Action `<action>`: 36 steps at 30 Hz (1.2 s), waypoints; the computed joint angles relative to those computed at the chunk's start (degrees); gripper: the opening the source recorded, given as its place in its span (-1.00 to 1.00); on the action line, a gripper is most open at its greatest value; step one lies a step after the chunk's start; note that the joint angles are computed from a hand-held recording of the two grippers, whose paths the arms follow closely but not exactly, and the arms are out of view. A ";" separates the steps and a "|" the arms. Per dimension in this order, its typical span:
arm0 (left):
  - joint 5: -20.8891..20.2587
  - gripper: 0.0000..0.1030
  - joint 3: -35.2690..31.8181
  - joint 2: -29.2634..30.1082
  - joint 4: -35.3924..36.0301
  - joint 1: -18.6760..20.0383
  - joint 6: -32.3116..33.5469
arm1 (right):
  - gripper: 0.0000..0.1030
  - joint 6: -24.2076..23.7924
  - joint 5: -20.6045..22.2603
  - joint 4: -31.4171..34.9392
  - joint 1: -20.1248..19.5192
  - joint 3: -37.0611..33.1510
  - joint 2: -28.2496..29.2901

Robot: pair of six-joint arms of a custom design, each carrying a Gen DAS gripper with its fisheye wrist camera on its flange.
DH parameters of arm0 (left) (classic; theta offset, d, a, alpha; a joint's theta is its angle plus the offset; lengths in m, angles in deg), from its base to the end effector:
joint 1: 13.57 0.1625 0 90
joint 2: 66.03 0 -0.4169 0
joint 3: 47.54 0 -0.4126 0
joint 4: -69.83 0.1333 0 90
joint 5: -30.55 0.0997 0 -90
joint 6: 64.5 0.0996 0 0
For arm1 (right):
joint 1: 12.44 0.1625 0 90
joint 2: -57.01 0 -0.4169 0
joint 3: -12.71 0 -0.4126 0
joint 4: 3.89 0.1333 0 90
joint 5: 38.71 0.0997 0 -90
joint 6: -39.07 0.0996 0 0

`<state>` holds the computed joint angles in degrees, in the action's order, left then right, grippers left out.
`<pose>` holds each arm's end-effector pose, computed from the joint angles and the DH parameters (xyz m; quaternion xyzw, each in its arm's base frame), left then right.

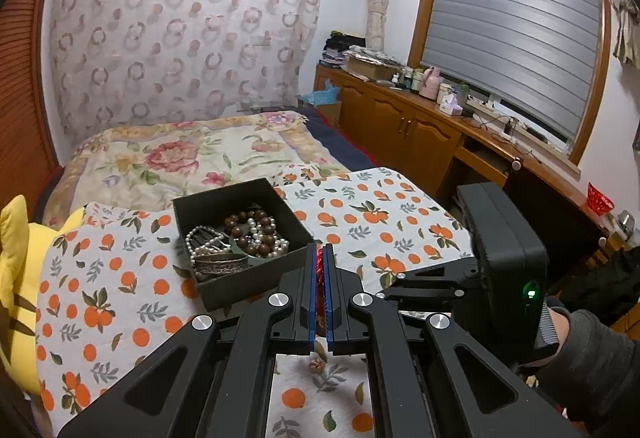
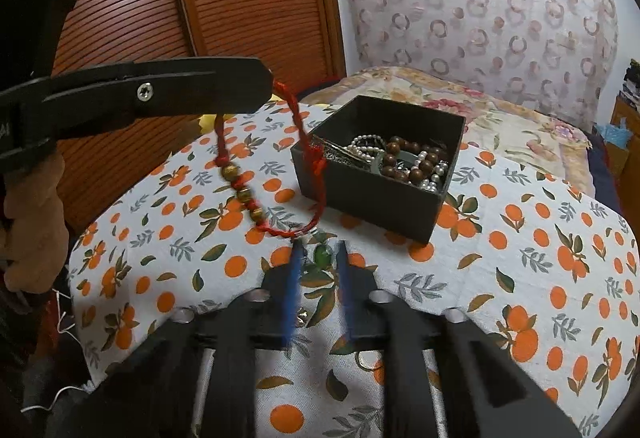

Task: Organize jewelry
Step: 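Lift the red-string bracelet with the left tool and drop it into the box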

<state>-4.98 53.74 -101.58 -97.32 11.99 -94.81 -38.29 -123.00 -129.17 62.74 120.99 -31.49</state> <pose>-0.4650 -0.4600 -0.0082 0.2161 0.8591 -0.3950 0.2433 0.0050 -0.5410 0.3708 0.5194 -0.8424 0.1290 0.0628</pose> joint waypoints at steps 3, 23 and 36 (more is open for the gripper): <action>1.13 -0.96 0.47 -0.32 1.43 0.00 -0.90 | -0.68 -1.25 1.02 -0.74 -0.26 0.78 -1.03; 1.19 -0.96 -0.24 -0.02 4.12 3.23 -1.76 | -0.68 0.94 8.51 -0.36 1.20 -3.66 -1.04; 2.17 -0.96 -3.57 -0.18 -1.36 5.19 5.72 | -0.68 3.84 8.66 -1.49 3.74 -9.54 5.10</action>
